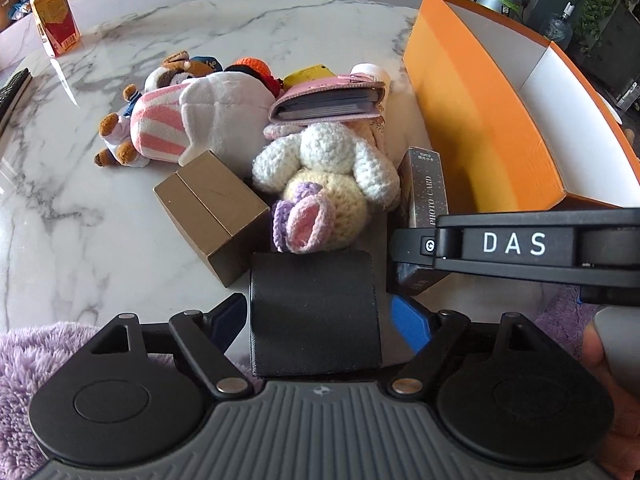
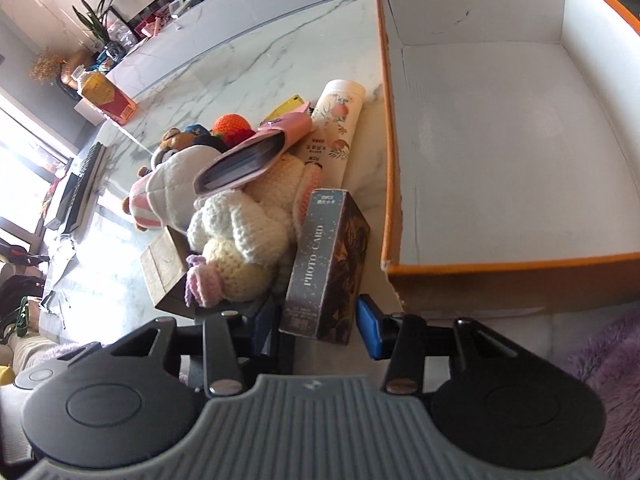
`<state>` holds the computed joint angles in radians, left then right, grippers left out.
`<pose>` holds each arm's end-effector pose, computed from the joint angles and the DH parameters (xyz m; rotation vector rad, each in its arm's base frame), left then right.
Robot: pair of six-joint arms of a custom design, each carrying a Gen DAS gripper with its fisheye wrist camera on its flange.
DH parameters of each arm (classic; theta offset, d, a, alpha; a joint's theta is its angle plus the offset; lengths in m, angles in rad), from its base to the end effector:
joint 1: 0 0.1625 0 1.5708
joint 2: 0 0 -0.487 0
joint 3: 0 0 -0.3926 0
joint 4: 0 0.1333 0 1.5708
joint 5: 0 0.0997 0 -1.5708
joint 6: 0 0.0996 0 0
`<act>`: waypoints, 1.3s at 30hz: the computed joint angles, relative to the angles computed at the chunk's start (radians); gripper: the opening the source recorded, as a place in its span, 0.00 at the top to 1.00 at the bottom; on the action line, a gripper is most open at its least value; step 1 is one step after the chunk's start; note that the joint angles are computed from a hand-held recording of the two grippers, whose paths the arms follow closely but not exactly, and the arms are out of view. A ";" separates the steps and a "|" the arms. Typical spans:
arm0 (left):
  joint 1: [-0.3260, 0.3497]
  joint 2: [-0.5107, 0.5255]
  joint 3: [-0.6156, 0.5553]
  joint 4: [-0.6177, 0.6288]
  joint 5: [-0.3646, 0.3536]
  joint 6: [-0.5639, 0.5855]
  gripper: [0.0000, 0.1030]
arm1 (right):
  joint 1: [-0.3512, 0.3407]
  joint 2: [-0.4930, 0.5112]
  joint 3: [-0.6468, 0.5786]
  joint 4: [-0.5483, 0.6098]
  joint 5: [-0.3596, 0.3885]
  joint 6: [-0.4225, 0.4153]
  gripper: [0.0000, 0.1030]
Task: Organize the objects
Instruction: 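Grasp the black square case with the left tool while the right grasps the PHOTO CARD box, then carry the black case into the orange box and open the left tool while the right carries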
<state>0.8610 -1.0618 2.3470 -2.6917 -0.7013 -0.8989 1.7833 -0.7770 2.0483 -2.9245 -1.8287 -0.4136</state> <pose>-0.1252 -0.4670 0.1314 -0.1323 2.3453 -0.6512 0.2258 -0.5348 0.0411 0.8710 -2.7407 0.0805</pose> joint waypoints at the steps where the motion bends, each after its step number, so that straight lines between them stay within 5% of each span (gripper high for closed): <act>1: 0.006 0.004 -0.006 0.006 -0.009 0.004 0.09 | -0.001 0.005 -0.006 0.009 0.000 0.009 0.53; 11: 0.041 0.011 -0.055 0.111 -0.052 -0.018 0.08 | -0.011 -0.046 0.026 0.032 -0.024 -0.049 0.74; 29: 0.061 0.002 -0.053 0.113 -0.055 -0.034 0.14 | -0.015 -0.020 0.030 -0.031 -0.006 -0.144 0.72; 39: -0.036 -0.019 0.008 0.087 0.037 -0.077 0.15 | -0.030 -0.139 0.107 -0.046 0.102 -0.270 0.77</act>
<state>0.8247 -1.0806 2.3550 -2.6051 -0.6644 -0.9760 1.7535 -0.9160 2.1554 -2.9708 -1.7263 -0.6838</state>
